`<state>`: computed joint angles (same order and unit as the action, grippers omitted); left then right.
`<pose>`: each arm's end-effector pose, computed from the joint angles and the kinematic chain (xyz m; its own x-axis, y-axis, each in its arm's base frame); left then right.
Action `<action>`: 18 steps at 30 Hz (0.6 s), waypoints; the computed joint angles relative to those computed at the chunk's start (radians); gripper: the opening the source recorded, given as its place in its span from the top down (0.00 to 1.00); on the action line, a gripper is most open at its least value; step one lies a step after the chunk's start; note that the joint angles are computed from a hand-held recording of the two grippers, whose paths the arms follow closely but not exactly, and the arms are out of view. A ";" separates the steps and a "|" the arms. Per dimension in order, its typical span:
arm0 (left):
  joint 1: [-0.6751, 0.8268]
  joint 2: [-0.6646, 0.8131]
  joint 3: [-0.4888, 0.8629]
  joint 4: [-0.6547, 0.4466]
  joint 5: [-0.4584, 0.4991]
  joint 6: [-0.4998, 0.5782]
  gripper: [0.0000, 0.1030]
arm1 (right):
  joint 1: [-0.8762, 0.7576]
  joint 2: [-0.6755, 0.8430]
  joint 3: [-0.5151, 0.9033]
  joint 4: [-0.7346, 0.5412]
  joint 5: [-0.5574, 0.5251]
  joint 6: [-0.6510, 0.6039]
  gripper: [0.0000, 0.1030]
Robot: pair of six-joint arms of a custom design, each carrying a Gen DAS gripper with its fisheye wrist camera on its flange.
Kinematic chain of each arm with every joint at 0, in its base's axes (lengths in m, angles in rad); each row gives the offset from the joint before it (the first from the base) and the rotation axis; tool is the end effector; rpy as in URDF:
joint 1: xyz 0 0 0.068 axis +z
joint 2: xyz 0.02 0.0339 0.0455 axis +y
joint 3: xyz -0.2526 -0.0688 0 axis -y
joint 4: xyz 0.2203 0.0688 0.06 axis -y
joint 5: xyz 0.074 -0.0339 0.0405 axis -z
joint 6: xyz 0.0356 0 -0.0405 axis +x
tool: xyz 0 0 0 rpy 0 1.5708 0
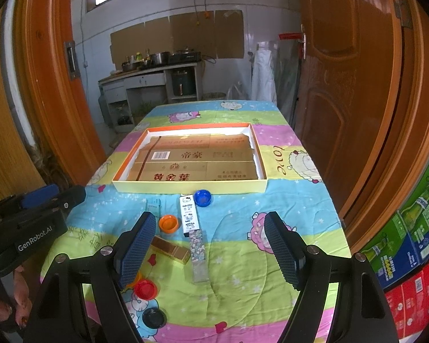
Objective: Organize rigid objects
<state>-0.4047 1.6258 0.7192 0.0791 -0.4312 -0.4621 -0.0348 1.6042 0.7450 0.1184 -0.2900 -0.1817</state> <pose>0.2714 -0.1001 0.1509 -0.6494 -0.1625 -0.7429 -0.2143 0.9764 -0.0263 0.2977 -0.0002 0.1653 -0.6313 -0.1513 -0.7607 -0.2965 0.9534 0.0565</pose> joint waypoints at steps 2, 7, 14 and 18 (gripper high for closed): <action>0.002 0.003 0.001 0.001 0.004 0.000 0.50 | 0.000 0.001 0.001 -0.002 0.000 0.000 0.23; 0.008 0.011 0.006 0.000 0.014 0.001 0.50 | 0.002 0.004 0.001 -0.004 0.000 0.001 0.23; 0.013 0.014 0.007 0.001 0.019 0.004 0.50 | 0.006 0.010 0.008 -0.012 -0.002 0.001 0.23; 0.014 0.017 0.004 0.007 0.023 0.004 0.50 | 0.006 0.011 0.007 -0.011 -0.002 0.002 0.23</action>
